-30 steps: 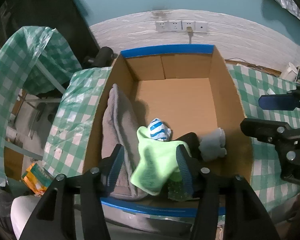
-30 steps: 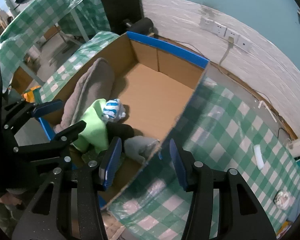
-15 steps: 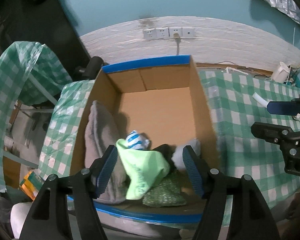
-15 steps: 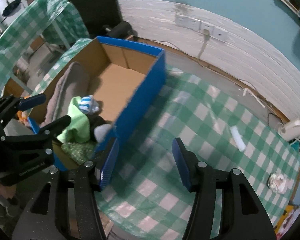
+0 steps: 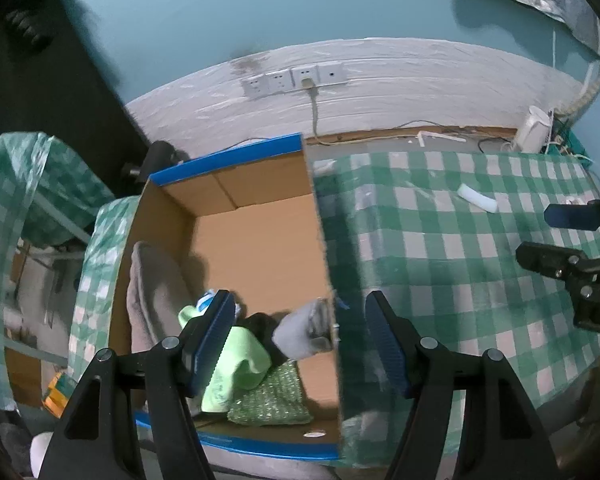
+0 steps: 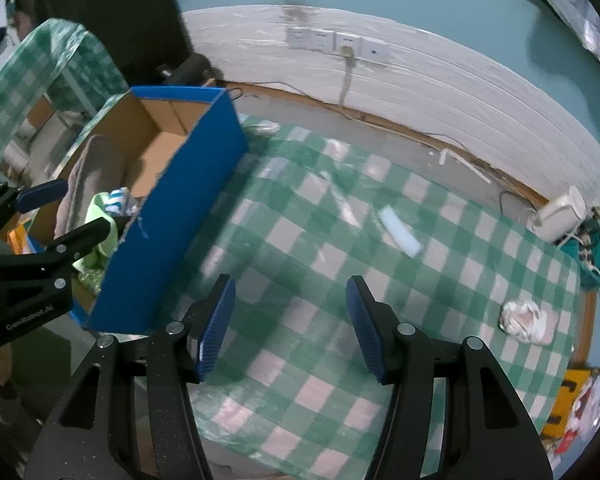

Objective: Organize soft objects
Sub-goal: 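Move both open tools back over the tablecloth toward the white bundle and foam roll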

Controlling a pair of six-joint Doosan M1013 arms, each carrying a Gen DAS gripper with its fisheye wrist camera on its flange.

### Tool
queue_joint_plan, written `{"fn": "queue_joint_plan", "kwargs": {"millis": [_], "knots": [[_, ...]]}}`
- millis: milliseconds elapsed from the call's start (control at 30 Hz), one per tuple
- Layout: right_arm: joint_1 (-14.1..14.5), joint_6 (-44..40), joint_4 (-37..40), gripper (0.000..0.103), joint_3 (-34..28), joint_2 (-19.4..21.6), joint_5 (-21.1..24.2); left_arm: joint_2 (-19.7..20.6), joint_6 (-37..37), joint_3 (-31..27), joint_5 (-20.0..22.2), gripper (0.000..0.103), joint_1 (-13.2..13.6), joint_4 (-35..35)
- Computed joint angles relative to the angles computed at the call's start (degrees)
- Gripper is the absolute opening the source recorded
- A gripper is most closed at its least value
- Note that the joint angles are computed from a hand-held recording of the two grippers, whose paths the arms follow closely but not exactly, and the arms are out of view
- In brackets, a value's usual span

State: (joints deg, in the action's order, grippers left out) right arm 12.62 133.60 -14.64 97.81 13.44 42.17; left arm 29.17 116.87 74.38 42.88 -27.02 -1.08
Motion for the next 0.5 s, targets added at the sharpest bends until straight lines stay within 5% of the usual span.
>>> {"fn": "queue_joint_plan", "kwargs": {"millis": [500], "knots": [[-1.1,5.8,-2.8,0.064,5.6,-3.6,0.2,-1.1,1.9,2.1,-0.5,0.069,-3.0,1.4]]}}
